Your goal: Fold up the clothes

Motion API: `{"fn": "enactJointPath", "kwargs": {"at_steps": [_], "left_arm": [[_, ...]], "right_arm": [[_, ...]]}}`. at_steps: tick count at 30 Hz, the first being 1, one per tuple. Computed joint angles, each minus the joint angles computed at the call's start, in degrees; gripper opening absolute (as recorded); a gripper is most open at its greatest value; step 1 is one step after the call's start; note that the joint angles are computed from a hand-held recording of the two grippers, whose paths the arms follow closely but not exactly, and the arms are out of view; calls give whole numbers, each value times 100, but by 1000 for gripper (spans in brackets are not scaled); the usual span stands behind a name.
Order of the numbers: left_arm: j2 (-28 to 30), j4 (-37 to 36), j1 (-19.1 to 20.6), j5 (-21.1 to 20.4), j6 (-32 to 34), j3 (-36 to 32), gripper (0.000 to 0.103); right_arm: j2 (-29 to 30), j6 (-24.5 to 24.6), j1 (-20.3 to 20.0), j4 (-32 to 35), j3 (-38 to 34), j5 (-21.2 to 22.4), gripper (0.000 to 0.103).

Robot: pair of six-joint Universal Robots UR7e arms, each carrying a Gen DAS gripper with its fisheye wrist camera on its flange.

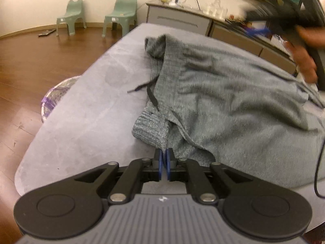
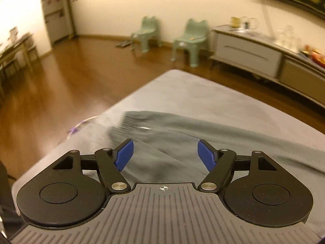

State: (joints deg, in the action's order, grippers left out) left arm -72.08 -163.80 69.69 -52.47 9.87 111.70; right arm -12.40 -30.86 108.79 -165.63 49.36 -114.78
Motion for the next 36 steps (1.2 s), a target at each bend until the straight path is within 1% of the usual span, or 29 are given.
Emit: {"fn": "enactJointPath", "kwargs": {"at_steps": [2,3,4,7,11,13,15,16,17,18,19,20,21,23,25,28,29,31,32,33,34,35,36], "left_arm": [[-36,-85,-46,51,3,36,6],[-53,-177,-87,111,33,73,8],[-52,-301,-133,191,79,99,13],[-23,-576,-277,516,217,157,19],[93,-659,-421,902,369,141,22],[160,-790,-491,1084,442,140,22],[272,-1180,-614,1410,643,154,23],[351,-1493,-694,1636,791,162,23],[457,-1937,-784,1858,1011,159,23],[585,-2453,-874,2051,1297,131,26],[664,-2812,-947,2111,1432,94,30],[701,-2930,-977,2023,1391,57,30],[712,-2892,-992,1898,1260,18,31],[845,-2560,-970,1647,1009,-156,31],[1046,-2010,-907,1449,738,-431,31],[1455,-1306,-779,1261,672,-926,31],[1598,-1075,-739,1206,670,-1104,32],[1800,-602,-658,1341,569,-1365,32],[1856,-278,-604,1451,431,-1463,31],[1914,66,-549,1558,277,-1569,28],[1969,283,-497,1666,219,-1633,26],[2002,259,-462,1750,359,-1624,27],[2037,16,-454,1859,653,-1577,33]], "right_arm": [[-440,-71,-137,-486,769,-113,76],[-610,-89,-206,-676,1067,-216,76],[-773,-107,-278,-853,1349,-315,76],[-1323,0,-536,-1296,2248,-537,76],[-1952,-43,-858,-1765,3338,-550,76],[-2133,-290,-965,-1912,3766,-538,74],[-2223,-616,-1047,-2058,4081,-558,74],[-2221,-826,-1087,-2151,4183,-619,74],[-2188,-1049,-1141,-2257,4261,-659,77],[-2266,-1032,-1178,-2196,4322,-561,78],[-2345,-1013,-1214,-2131,4380,-463,77],[-2425,-992,-1249,-2068,4436,-362,72],[-2549,-909,-1265,-2048,4484,-233,71],[-2774,-815,-1291,-2117,4547,33,73],[-2870,-802,-1302,-2237,4406,132,73],[-2673,-800,-1355,-2254,3727,48,74],[-2529,-724,-1395,-2126,3385,-33,74],[-2219,-430,-1514,-1549,2624,-248,71],[-2035,-273,-1569,-1195,2209,-433,67],[-1806,-139,-1617,-790,1726,-698,64],[-1602,-47,-1672,-420,1287,-936,56],[-1341,-63,-1752,-265,827,-1141,60],[-1192,-207,-1817,-350,528,-1107,64]]}}
